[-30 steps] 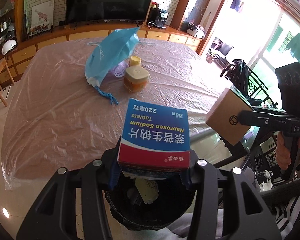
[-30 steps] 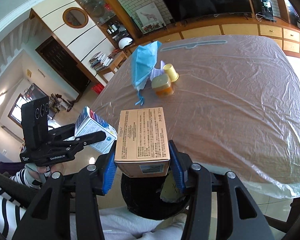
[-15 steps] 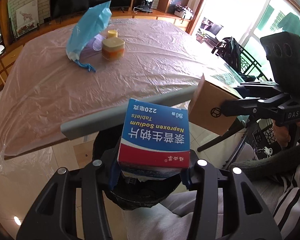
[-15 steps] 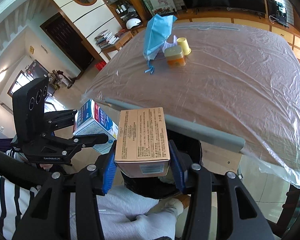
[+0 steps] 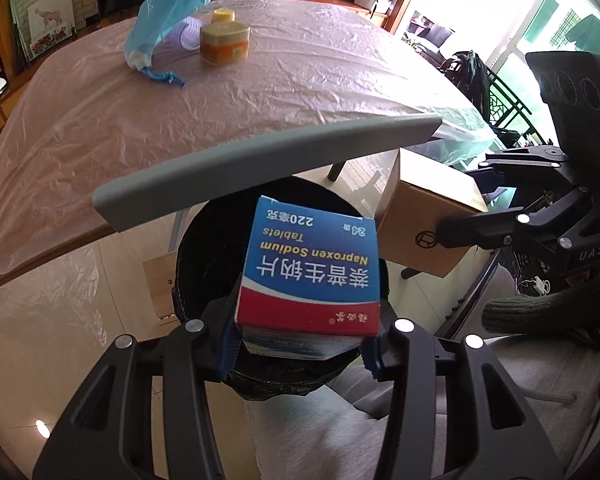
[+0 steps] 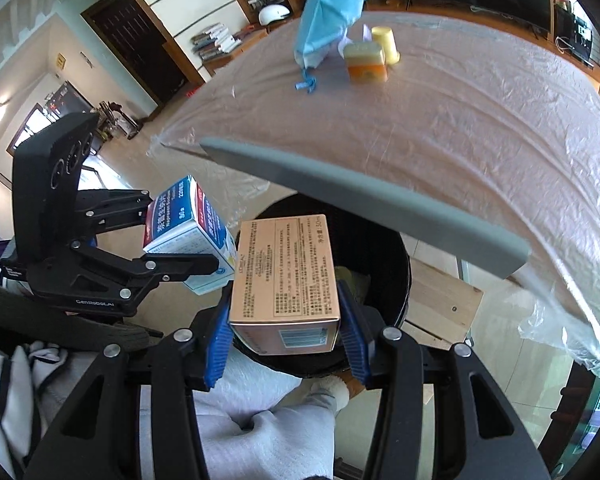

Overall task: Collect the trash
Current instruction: 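Carry the medicine box and cardboard box in both grippers over the black bin, then open both grippers to drop the medicine box and cardboard box into the bin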

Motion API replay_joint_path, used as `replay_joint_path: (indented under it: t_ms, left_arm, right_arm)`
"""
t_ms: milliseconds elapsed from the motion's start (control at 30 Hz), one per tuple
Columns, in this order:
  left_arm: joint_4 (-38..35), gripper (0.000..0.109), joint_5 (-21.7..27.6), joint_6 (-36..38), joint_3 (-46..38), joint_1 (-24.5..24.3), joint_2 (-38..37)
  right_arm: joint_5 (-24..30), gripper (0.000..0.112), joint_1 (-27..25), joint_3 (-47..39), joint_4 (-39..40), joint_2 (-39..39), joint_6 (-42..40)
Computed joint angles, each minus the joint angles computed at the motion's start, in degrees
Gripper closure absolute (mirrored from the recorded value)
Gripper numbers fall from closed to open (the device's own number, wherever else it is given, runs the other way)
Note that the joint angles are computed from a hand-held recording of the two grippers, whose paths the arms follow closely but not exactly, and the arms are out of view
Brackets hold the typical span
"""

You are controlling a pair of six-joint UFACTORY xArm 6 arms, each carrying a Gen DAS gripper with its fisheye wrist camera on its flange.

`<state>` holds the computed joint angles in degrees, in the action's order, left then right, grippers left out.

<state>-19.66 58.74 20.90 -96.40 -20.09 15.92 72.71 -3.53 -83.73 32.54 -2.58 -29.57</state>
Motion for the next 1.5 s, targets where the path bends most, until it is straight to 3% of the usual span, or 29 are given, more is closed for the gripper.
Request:
replay_joint_path:
  t_ms: [567,1500]
  left_arm:
    - [4.8,0.06,-1.4,-3.3,-0.5,-0.8,3.4]
    - [9.4,0.06,0.3,-4.4,-6.3,-2.2,9.7]
  right_arm:
    - [-3.6,0.065,2.9,2.6,-5.0,1.4,0.5]
    - [-8.8,0.065,5.4,3.1,-11.1,5.3,4.6]
